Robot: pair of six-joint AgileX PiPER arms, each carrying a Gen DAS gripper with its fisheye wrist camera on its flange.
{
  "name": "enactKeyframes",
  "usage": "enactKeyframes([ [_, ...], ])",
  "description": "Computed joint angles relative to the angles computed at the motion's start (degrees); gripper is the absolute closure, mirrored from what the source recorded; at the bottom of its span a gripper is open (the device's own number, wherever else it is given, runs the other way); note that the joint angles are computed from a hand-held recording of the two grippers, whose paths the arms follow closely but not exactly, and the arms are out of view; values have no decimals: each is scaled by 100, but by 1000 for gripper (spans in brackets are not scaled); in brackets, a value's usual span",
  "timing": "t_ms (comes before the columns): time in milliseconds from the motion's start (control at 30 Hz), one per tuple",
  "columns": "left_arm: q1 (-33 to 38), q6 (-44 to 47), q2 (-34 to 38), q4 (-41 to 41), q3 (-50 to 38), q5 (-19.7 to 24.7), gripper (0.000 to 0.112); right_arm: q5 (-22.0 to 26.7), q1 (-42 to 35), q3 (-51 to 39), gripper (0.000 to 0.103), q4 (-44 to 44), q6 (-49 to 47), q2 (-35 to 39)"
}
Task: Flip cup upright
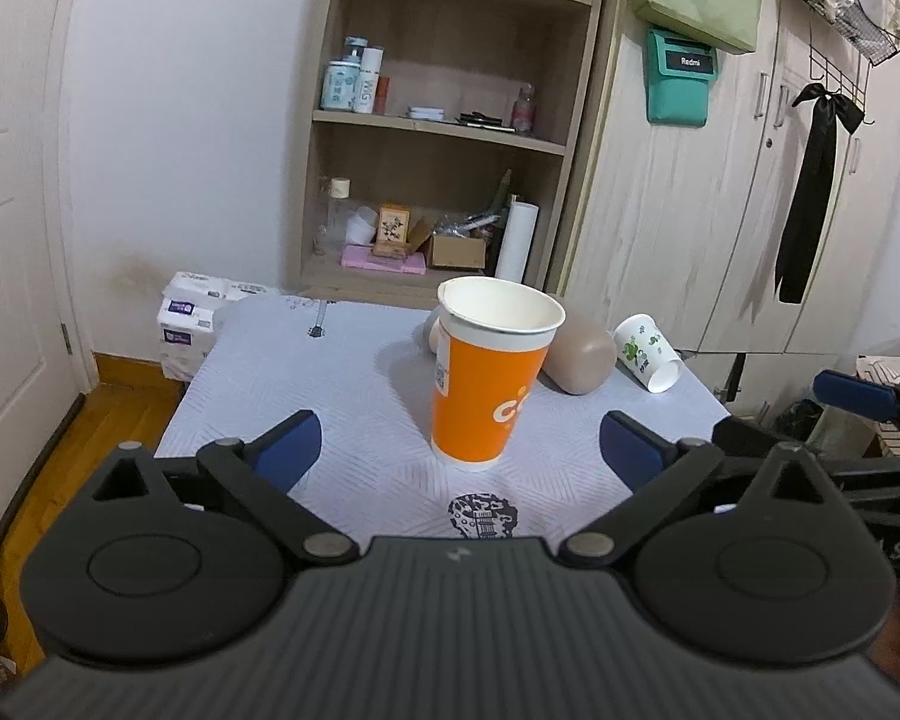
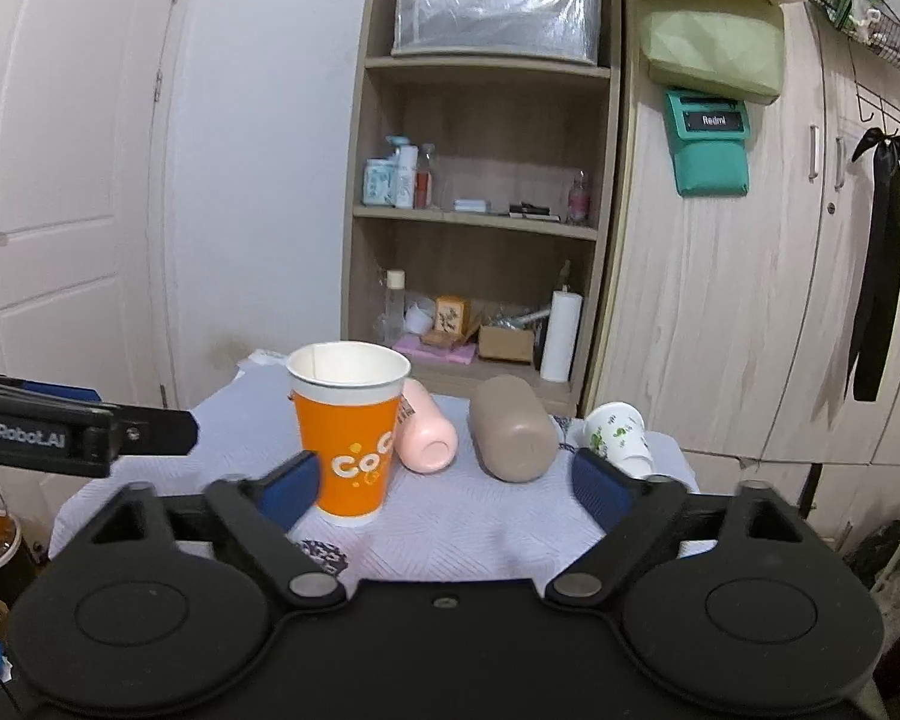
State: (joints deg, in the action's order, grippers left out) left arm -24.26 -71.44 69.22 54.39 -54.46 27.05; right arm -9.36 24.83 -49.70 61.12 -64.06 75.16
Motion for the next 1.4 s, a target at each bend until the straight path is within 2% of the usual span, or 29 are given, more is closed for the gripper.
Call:
enactKeyframes([
  [67,-129,-280,80,281,-12,217,9,-254,132,115,2,-372,456,3],
  [133,-150,-240,135,236,-27,304,9,-481,275,137,1,-116,284,41],
  [267,-131,-379,196,295,5,395,9,-629,385,141,1,-73,302,78],
  [400,-320,-541,331,421,-141,1024,9,-979,578,132,0,380,-66,140],
  [467,-370,-639,344,556,-131,1174,9,-1059,571,173,0,296,56,136],
  [600,-468,-1194,206,1181,154,1120,9,-1139,542,177,0,288,161,150],
  [800,-565,-1750,98,1774,363,1133,9,-1615,701,248,0,260,290,236],
  [1100,-529,-1741,115,1821,376,1241,9,-1926,768,245,0,435,184,299],
  [1400,-436,-1716,185,1857,299,1120,9,-1866,734,201,0,592,151,322],
])
